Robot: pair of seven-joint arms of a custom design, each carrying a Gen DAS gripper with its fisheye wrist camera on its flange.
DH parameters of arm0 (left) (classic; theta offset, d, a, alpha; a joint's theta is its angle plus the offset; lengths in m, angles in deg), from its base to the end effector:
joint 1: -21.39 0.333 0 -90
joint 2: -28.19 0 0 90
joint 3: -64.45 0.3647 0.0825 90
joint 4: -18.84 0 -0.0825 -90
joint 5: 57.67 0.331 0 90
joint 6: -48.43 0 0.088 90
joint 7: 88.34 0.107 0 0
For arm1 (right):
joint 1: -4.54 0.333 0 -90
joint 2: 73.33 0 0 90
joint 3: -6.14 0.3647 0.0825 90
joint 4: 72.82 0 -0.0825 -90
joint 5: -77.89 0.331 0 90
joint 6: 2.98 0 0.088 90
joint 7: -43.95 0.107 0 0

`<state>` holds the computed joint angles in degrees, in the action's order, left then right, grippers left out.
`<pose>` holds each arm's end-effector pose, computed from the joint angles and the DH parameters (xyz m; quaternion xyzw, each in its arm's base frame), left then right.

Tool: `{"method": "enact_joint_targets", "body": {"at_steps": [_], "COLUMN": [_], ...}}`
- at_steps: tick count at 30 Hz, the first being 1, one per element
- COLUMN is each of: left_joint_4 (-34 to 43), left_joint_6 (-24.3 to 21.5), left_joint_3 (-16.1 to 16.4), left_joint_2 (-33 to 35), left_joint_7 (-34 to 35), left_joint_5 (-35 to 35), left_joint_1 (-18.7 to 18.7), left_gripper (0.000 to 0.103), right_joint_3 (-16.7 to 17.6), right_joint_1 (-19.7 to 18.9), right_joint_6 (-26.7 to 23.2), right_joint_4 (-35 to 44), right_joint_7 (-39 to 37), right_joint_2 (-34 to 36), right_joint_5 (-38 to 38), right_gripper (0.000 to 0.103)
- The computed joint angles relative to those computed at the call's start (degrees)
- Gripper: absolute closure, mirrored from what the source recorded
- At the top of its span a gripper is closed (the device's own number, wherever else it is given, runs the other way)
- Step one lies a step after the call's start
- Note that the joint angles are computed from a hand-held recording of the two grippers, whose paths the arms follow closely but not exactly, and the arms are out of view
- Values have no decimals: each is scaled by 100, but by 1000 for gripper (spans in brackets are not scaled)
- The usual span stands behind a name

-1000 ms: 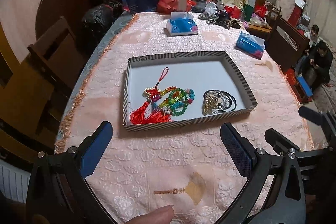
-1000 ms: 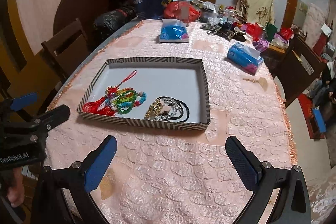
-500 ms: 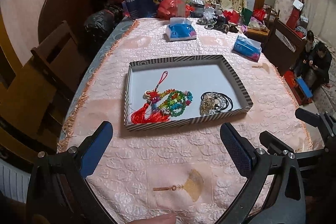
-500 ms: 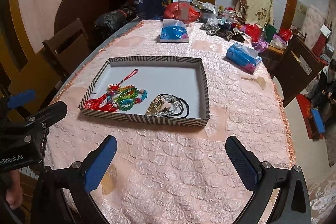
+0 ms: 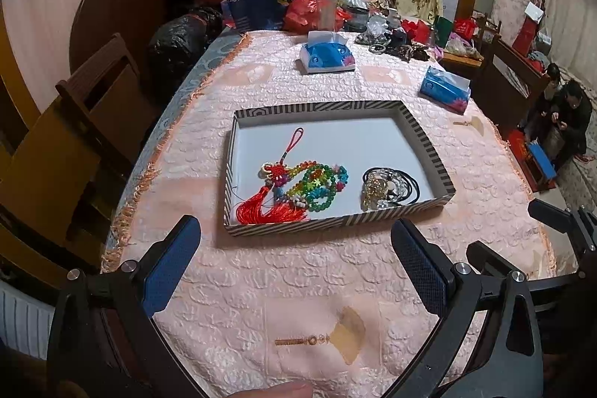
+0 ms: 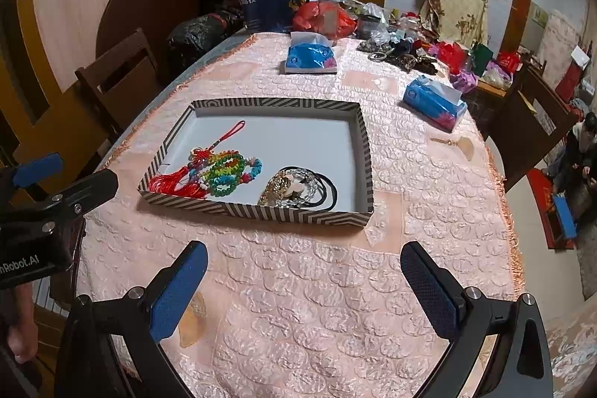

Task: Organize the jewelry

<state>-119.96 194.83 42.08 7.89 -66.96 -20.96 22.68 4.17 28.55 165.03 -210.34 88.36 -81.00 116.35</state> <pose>0.3760 -0.1751 0.5492 -0.7680 0.5336 -0.1987 0.2931 0.4476 0.1376 0.5161 -0.8202 0.4503 -0.1633 0.3127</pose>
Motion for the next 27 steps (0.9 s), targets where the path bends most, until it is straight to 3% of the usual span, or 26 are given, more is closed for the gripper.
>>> {"method": "enact_joint_targets", "body": {"at_steps": [10,27], "left_joint_4": [-75,-70], "left_joint_6": [117,183], "left_joint_3": [70,126], "left_joint_2": [36,51], "left_joint_7": [17,113], "left_joint_5": [-48,-161], "left_joint_1": [58,80], "left_gripper": [1,1], "right_joint_3": [83,-27], "right_joint_1": [-52,100], "right_joint_6": [155,117], "right_joint_4": [-47,-72], "right_joint_7": [402,343], "right_joint_2": [31,14], "right_joint_5": [-424,-318], "right_gripper": [0,0]}}
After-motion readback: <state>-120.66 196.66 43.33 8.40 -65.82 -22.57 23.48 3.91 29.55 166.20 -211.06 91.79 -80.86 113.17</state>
